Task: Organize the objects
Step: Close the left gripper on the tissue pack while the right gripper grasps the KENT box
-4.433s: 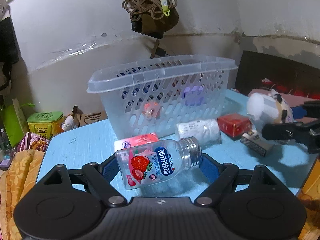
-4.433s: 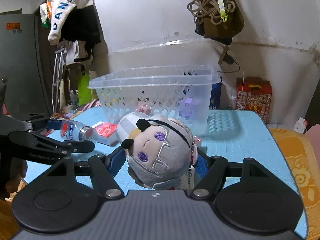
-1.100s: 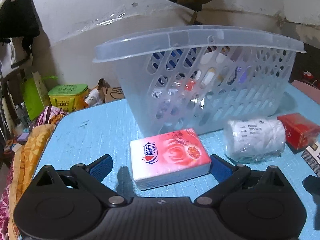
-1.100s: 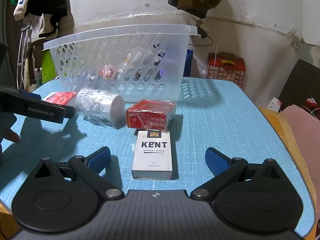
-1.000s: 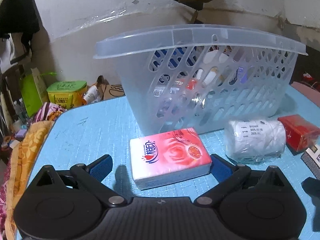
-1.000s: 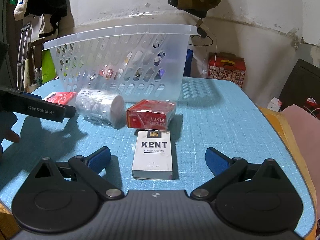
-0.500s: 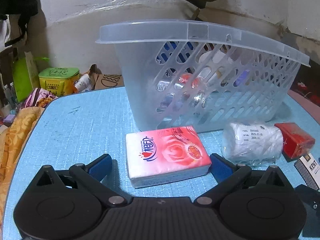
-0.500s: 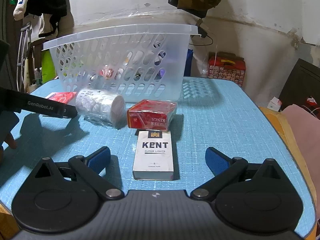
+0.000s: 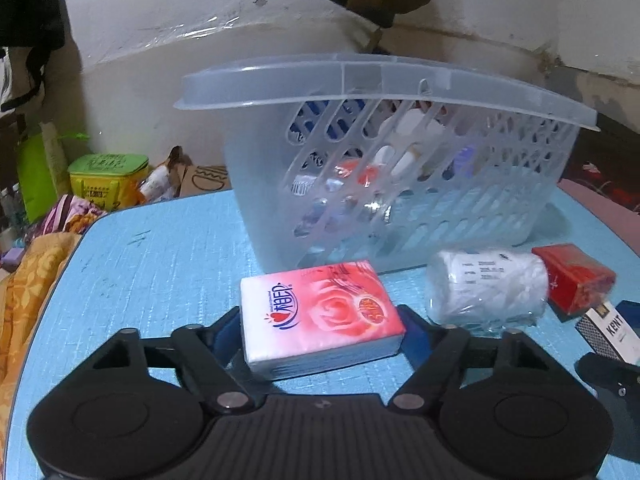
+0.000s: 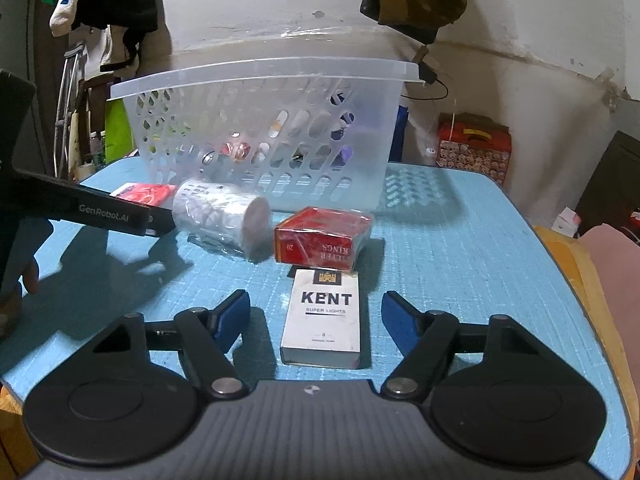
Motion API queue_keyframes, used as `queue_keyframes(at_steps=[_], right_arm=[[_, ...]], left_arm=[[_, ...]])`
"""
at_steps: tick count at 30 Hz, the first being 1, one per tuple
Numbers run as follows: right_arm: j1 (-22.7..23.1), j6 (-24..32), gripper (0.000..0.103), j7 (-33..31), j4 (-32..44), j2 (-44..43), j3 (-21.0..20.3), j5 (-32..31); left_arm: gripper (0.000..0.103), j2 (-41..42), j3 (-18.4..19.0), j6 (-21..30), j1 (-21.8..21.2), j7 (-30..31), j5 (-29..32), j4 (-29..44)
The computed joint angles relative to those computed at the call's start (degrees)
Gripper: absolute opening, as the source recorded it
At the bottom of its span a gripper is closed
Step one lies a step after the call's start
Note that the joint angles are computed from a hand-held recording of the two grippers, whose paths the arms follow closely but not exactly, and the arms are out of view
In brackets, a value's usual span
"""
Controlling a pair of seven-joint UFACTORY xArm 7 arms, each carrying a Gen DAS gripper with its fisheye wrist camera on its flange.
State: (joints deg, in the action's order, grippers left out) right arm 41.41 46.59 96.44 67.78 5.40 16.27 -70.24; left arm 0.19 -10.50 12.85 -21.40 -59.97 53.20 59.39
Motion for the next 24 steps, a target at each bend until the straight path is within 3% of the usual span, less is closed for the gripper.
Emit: queue_keyframes(at_steps=[4,6,7,10,15,24], right_arm=[[-0.35,-1.83,0.059,-0.86,-0.56,-0.55,-0.04,-0.31],[-0.49,-2.58,0.043,-1.62,-0.61,-0.68,0.07,-0.29],[-0.59,-3.04,0.04,-2.04,-0.68,-0.83,0.1,-0.12],[-0.54,-2.14,0.04,-1.44,-1.07,-1.27,0.31,-0.08],[-1.53,-4.24,0.04,-0.61,-2.95,-3.12,0.59,-0.19],[-3.39,-7.1,0.04,0.99,-4.52,-6.06,2.3,-2.8]], left_arm=[[0.08,-0.21,0.12,-1.09,0.24,0.81,-0.85,-0.55],[0.08,-0.53,-0.08,-1.05,0.19,0.35,0.6,-0.72],[0.08,-0.71,-0.23,-1.11,0.18,0.23,1.39,-0.86],[0.08,-1.7,-0.73,-1.68,0.48,-2.16,5.64,-1.55],[0.08,-3.04,-1.69,-3.21,1.21,-2.25,6.61,-3.11],[0.08,-7.51,-4.79,-6.66,3.25,1.08,3.31,-6.23]])
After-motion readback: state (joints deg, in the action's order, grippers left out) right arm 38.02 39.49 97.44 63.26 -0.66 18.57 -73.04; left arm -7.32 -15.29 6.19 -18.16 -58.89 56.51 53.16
